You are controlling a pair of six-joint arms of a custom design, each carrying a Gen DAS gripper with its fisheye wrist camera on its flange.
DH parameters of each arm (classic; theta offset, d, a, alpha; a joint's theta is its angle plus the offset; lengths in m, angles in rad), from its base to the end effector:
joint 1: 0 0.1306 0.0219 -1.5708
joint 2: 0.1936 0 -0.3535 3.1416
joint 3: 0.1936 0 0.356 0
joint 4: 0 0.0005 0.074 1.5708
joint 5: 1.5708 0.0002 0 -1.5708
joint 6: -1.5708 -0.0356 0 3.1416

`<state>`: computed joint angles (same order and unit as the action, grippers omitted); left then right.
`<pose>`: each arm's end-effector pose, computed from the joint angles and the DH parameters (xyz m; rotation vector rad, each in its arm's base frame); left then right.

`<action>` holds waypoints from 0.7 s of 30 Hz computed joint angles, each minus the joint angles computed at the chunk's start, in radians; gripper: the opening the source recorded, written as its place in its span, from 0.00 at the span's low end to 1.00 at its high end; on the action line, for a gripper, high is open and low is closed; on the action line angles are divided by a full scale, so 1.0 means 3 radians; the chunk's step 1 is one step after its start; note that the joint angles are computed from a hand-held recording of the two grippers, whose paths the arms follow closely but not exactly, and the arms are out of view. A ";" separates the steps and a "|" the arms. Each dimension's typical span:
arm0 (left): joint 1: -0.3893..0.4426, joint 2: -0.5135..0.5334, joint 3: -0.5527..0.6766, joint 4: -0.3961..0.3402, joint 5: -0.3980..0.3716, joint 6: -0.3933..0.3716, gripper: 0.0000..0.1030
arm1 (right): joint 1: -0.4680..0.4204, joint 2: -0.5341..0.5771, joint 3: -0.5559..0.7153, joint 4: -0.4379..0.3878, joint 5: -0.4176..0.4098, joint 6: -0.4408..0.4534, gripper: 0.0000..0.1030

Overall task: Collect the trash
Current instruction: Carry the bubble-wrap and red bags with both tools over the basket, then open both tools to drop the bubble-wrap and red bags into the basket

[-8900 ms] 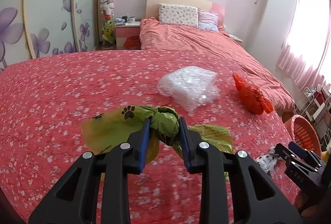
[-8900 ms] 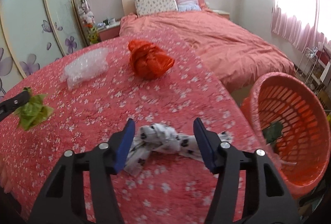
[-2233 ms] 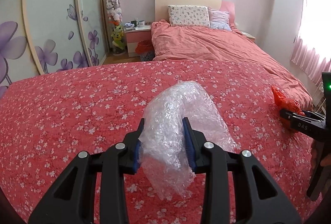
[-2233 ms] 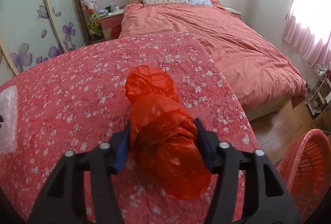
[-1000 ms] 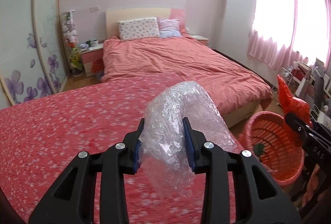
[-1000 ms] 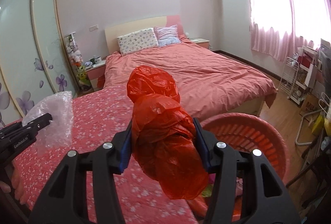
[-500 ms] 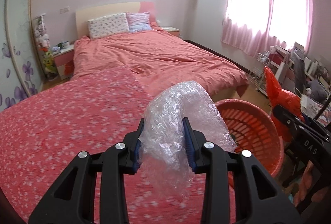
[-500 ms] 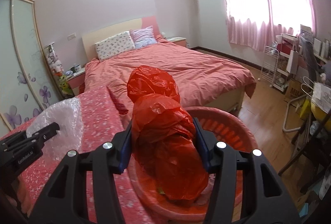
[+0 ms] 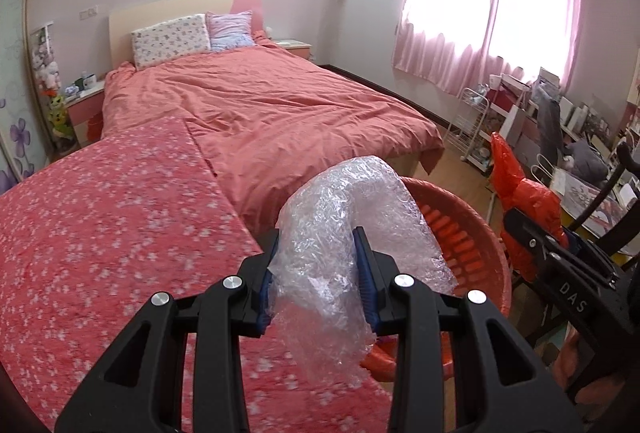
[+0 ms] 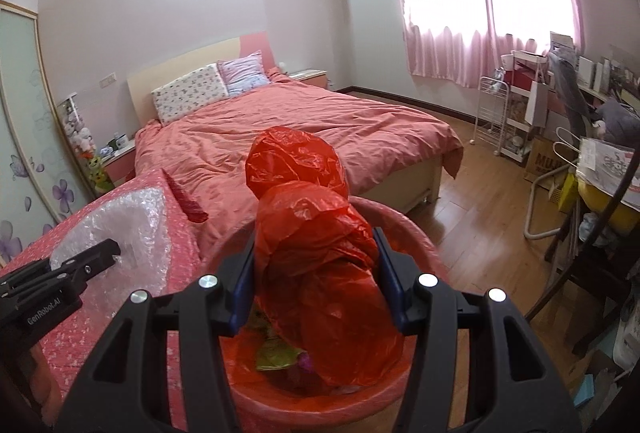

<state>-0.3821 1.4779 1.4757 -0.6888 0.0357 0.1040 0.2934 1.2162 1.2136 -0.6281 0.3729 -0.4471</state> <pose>0.4612 -0.1872 0.4115 0.3348 2.2540 -0.2976 0.3941 0.1050 0.4153 0.3692 2.1203 0.0171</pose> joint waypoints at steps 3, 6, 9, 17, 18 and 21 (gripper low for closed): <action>-0.0050 0.0053 0.0022 -0.0010 0.0013 0.0021 0.34 | -0.0063 -0.0037 -0.0068 0.0022 -0.0022 -0.0027 0.50; -0.0090 0.0106 0.0048 -0.0029 0.0024 0.0027 0.34 | -0.0102 -0.0050 -0.0103 0.0033 -0.0040 -0.0064 0.50; -0.0131 0.0138 0.0074 -0.0053 0.0021 0.0039 0.34 | -0.0144 -0.0053 -0.0130 0.0054 -0.0069 -0.0065 0.50; -0.0182 0.0238 0.0150 -0.0104 0.0067 0.0078 0.35 | -0.0214 -0.0033 -0.0150 0.0150 -0.0157 -0.0077 0.52; -0.0191 0.0253 0.0157 -0.0108 0.0068 0.0089 0.35 | -0.0226 -0.0023 -0.0151 0.0178 -0.0178 -0.0082 0.53; -0.0202 0.0293 0.0176 -0.0144 0.0072 0.0112 0.43 | -0.0284 0.0000 -0.0153 0.0236 -0.0289 -0.0102 0.56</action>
